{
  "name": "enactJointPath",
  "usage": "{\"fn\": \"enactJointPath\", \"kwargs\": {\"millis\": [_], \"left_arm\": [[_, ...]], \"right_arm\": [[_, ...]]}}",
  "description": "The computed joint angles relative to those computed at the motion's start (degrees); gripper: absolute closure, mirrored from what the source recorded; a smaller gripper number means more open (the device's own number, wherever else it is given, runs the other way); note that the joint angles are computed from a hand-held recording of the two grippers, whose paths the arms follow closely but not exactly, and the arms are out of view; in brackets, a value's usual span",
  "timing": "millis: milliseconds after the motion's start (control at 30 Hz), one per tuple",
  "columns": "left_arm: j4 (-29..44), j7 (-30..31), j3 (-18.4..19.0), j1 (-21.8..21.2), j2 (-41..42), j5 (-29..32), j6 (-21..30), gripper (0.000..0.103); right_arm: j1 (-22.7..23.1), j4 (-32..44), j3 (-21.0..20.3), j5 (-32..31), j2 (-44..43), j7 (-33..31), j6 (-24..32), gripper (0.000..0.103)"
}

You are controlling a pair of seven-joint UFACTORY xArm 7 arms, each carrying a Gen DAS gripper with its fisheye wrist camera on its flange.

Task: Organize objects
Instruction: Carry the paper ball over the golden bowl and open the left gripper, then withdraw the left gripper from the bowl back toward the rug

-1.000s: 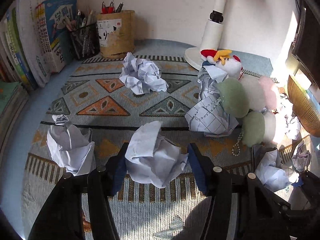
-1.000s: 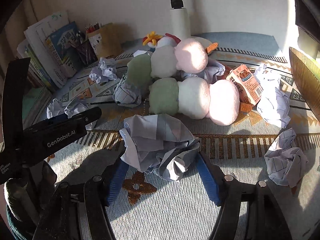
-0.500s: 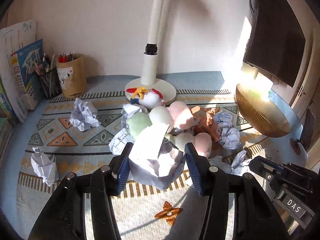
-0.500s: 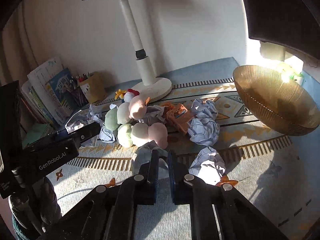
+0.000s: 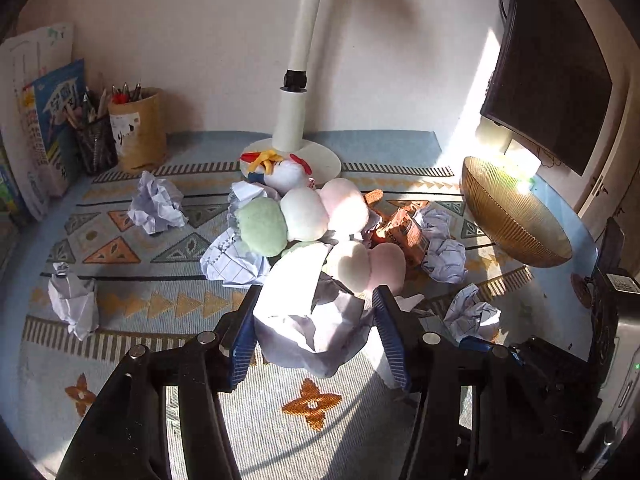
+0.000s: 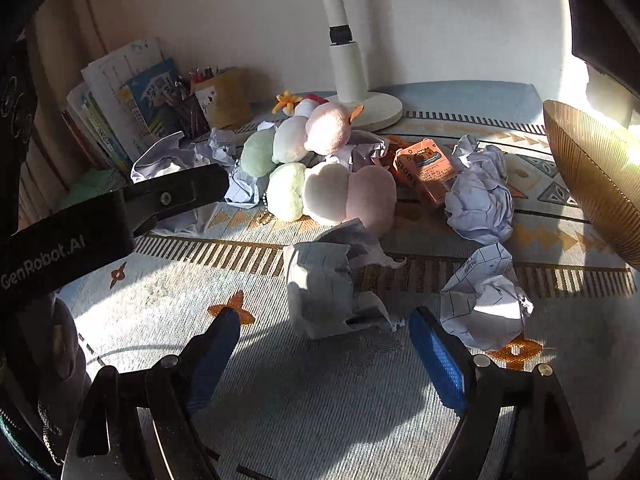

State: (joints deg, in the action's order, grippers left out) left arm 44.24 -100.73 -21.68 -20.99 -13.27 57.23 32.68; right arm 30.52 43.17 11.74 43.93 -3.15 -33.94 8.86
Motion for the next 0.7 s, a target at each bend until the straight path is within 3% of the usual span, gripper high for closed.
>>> {"fn": "enactJointPath", "kwargs": {"millis": [33,67,100,233,367,467,567,600,700], "left_arm": [[-0.33,0.32,-0.02,-0.08,-0.69,-0.24,0.81,0.050],[-0.60,0.72,-0.01,-0.10,-1.25,-0.70,1.49,0.050],[-0.82,1.28,0.08,-0.07,-1.67,-1.27,1.79,0.050],[-0.17,2.66,-0.40,0.24,-1.59,-2.07,1.98,0.050],[4.87,2.51,-1.25,0.34,1.55,1.84,0.32,0.050],[12.88,3.22,-0.67,-0.88,7.85,6.64,-1.64,0.050],[24.25,6.94,0.87,-3.08,17.47,9.79,-4.32,0.050],[28.69,9.44,1.56,-3.60,21.37,9.32,-6.22,0.050],[40.60,18.03,2.52,-4.29,32.18,3.71,-10.76,0.050]], "right_arm": [[-0.57,0.62,0.44,-4.51,1.12,3.96,-0.51,0.029],[-1.20,1.16,1.05,-6.63,2.12,5.60,-0.85,0.061],[-1.06,1.42,0.96,-6.35,2.07,5.72,-0.55,0.063],[0.96,-1.69,-0.93,5.73,-4.31,-3.33,-0.66,0.066],[0.32,-6.52,-4.40,4.86,-14.50,-1.63,-6.81,0.066],[-8.99,-6.86,-2.49,-1.09,-18.21,5.60,-10.77,0.065],[-24.00,-3.84,4.33,-8.00,-16.14,13.61,-11.15,0.065],[-28.57,-2.03,6.51,-10.67,-14.35,16.60,-10.02,0.065],[-35.77,2.81,9.20,-18.04,-8.50,23.50,-7.45,0.064]]}}
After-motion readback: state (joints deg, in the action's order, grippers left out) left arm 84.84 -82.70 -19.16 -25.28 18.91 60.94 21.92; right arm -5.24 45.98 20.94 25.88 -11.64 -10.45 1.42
